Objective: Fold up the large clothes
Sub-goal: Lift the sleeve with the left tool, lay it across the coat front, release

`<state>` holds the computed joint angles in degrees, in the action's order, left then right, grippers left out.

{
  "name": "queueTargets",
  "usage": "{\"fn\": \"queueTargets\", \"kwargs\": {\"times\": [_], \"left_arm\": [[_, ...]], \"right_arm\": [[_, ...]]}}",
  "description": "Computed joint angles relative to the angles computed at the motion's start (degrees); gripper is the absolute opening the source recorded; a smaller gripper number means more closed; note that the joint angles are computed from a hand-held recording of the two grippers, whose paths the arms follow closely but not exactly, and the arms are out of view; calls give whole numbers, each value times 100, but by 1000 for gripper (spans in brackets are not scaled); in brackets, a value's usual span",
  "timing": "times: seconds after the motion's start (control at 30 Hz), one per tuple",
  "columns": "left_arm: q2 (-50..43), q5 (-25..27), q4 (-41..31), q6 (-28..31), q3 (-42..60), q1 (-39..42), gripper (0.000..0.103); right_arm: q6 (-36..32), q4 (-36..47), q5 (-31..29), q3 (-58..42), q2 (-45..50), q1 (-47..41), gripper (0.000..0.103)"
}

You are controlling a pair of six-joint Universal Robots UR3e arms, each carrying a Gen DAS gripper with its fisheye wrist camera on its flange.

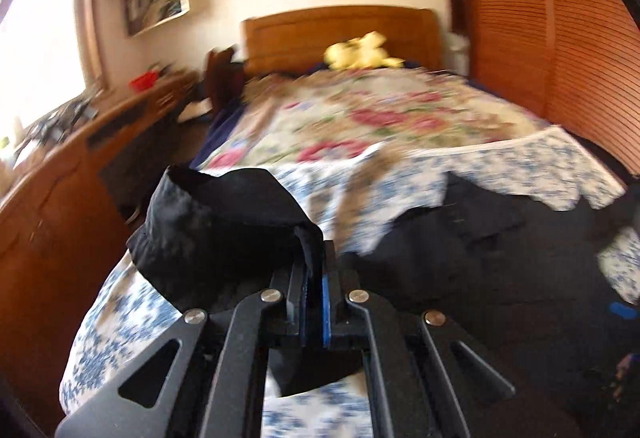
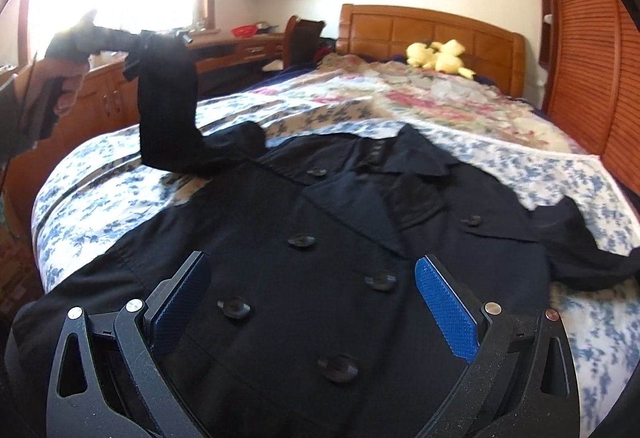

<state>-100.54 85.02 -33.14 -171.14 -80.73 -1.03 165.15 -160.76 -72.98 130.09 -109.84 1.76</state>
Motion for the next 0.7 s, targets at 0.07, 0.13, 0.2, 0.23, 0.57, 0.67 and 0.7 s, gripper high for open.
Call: {"fn": "queueTargets", "kwargs": {"times": [0.07,0.13,0.2,0.23,0.57,0.67,0.7], "left_arm": [[100,64,-100,-30,73,-320,0],[130,174,-211,-59,208,-714,0],[155,310,-229,-131,258,-1092,1],[181,307,-245,-183,255,-1184,1],[272,460,372,-580,-737,-2334,32],[408,452,641,-724,-1164,-2486,40],[371,508,733,-769,-1208,-2560,42]], "right_arm": [[-175,287,170,161,-436,-373,103],[-441,777,468,329,-1008,-942,103],[-746,1329,786,453,-1565,-1521,103],[-894,1601,948,516,-1855,-1801,103],[-2595,4610,2206,456,-3950,-4135,103],[-3037,5371,2428,353,-4317,-4608,103],[-3061,5421,2429,352,-4341,-4635,103]]}}
